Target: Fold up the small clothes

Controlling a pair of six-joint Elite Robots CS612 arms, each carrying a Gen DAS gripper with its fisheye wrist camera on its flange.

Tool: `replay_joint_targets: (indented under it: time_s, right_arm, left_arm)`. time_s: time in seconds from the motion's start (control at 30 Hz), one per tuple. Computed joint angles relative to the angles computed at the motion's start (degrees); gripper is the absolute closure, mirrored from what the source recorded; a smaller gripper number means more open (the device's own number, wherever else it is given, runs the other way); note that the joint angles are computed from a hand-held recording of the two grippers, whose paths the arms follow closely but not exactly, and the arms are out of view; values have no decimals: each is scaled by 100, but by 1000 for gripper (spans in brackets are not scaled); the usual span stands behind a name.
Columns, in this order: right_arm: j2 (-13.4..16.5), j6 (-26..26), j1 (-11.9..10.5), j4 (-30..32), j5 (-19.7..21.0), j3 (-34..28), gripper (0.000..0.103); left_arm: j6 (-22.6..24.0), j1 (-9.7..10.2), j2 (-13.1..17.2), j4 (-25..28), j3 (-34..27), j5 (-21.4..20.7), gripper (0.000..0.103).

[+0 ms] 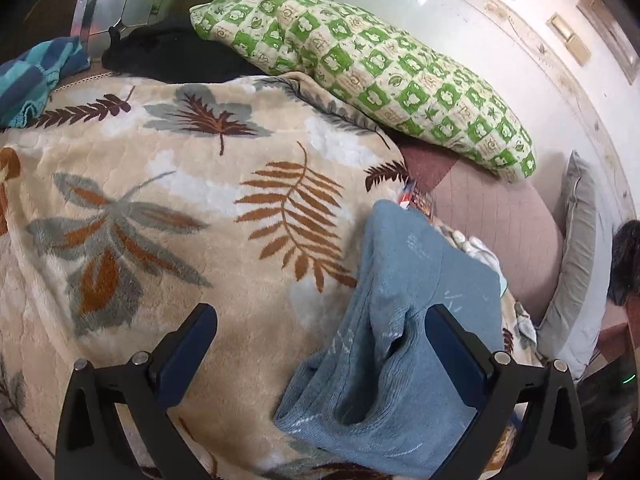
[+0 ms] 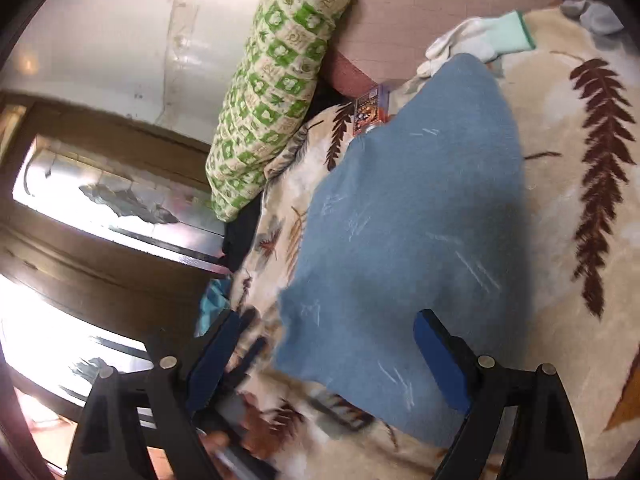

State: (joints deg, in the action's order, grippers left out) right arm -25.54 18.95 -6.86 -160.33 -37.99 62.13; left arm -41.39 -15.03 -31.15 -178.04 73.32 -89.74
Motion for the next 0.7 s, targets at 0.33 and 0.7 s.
replay_joint_targets:
  time_s: [0.33,0.7]
  right_arm:
    - [-337,-814,101,335,-253,280,12]
    - [-698,-630,125,602,-1247,782,11]
  left_arm:
    - [-152,69,2,-121,40,-150,0]
    - [-346,131,-34,-370,162,-199,0]
